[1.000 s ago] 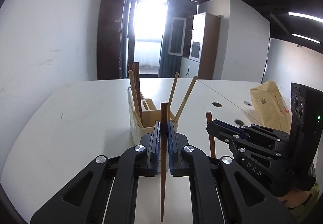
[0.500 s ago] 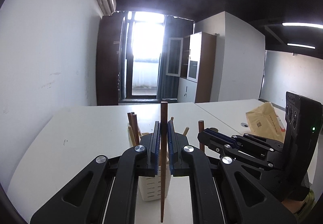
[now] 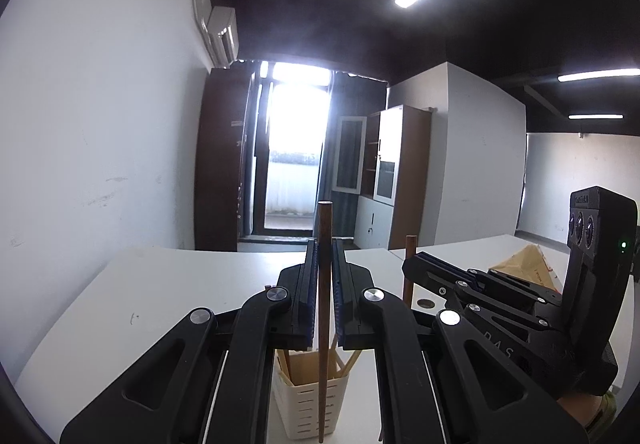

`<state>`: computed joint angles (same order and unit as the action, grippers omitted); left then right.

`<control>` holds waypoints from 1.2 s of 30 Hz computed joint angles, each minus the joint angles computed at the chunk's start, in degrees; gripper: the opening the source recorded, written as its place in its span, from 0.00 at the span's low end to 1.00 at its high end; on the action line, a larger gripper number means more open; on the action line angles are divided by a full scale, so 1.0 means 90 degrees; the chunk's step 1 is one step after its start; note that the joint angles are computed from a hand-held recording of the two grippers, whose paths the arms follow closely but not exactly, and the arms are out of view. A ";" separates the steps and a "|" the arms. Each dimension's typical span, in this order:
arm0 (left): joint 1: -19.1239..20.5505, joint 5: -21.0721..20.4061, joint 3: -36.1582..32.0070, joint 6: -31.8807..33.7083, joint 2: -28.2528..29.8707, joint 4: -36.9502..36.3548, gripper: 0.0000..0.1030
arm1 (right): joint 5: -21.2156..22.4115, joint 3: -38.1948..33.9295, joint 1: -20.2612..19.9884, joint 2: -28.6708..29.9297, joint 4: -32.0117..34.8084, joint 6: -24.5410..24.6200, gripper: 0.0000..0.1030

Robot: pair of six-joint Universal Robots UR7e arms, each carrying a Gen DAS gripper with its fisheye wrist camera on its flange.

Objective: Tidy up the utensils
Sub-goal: 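Lower both dark brown chopsticks into the holder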

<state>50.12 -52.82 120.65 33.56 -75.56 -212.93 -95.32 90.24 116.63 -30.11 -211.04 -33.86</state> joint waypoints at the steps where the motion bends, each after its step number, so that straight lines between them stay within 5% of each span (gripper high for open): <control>1: -0.0017 -0.0008 -0.0005 0.0063 0.0011 -0.0083 0.06 | 0.0056 -0.0041 -0.0011 0.0016 -0.0020 0.0001 0.07; 22: 0.0115 -0.0821 -0.0386 0.0949 0.0589 -0.1697 0.06 | 0.1576 -0.0435 -0.0286 0.0225 -0.1307 0.0506 0.07; 36: 0.0478 -0.0410 -0.1007 0.0927 0.1161 -0.1187 0.06 | 0.0958 -0.1432 -0.0332 0.0898 -0.0177 0.0152 0.07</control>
